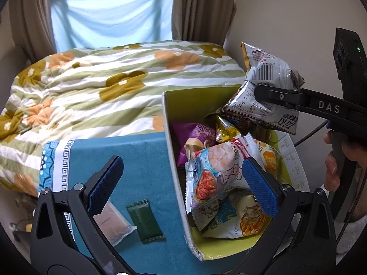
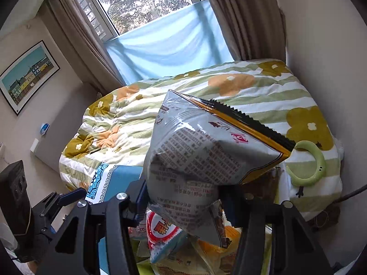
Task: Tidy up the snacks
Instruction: 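Release the flakes bag into the box with the left while the right lowers the silver bag in, then move both grippers down toward the pink packet and dark green packet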
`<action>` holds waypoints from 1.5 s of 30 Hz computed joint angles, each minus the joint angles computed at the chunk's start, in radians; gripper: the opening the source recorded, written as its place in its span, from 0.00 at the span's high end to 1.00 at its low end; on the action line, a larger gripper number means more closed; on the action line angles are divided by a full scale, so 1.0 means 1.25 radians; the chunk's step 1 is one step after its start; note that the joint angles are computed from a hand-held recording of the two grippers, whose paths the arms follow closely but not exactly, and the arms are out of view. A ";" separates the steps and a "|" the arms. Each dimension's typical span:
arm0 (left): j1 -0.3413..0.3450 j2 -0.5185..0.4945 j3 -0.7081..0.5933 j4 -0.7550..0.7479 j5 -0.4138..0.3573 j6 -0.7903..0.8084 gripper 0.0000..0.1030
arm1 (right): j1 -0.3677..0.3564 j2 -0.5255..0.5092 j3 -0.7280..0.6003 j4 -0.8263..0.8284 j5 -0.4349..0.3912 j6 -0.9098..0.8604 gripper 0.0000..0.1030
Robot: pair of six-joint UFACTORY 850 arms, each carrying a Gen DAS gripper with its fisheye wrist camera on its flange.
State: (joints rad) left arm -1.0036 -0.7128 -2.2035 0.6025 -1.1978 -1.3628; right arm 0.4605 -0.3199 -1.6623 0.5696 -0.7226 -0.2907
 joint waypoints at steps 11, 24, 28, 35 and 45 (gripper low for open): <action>0.002 0.065 0.114 -0.010 -0.017 -0.076 0.00 | 0.029 -0.106 -0.106 -0.013 -0.083 0.011 0.00; -0.025 0.080 0.116 0.019 -0.068 -0.086 0.00 | 0.044 0.047 0.049 -0.121 0.027 0.046 0.00; -0.038 0.094 0.121 0.030 -0.093 -0.100 0.00 | 0.052 0.074 0.062 -0.129 0.050 0.037 0.00; -0.070 0.184 0.232 0.057 -0.111 -0.172 0.00 | 0.087 0.124 0.089 -0.162 0.073 0.075 0.00; -0.094 0.395 0.506 0.075 -0.034 -0.243 0.00 | 0.219 0.191 0.167 -0.365 0.120 0.341 0.00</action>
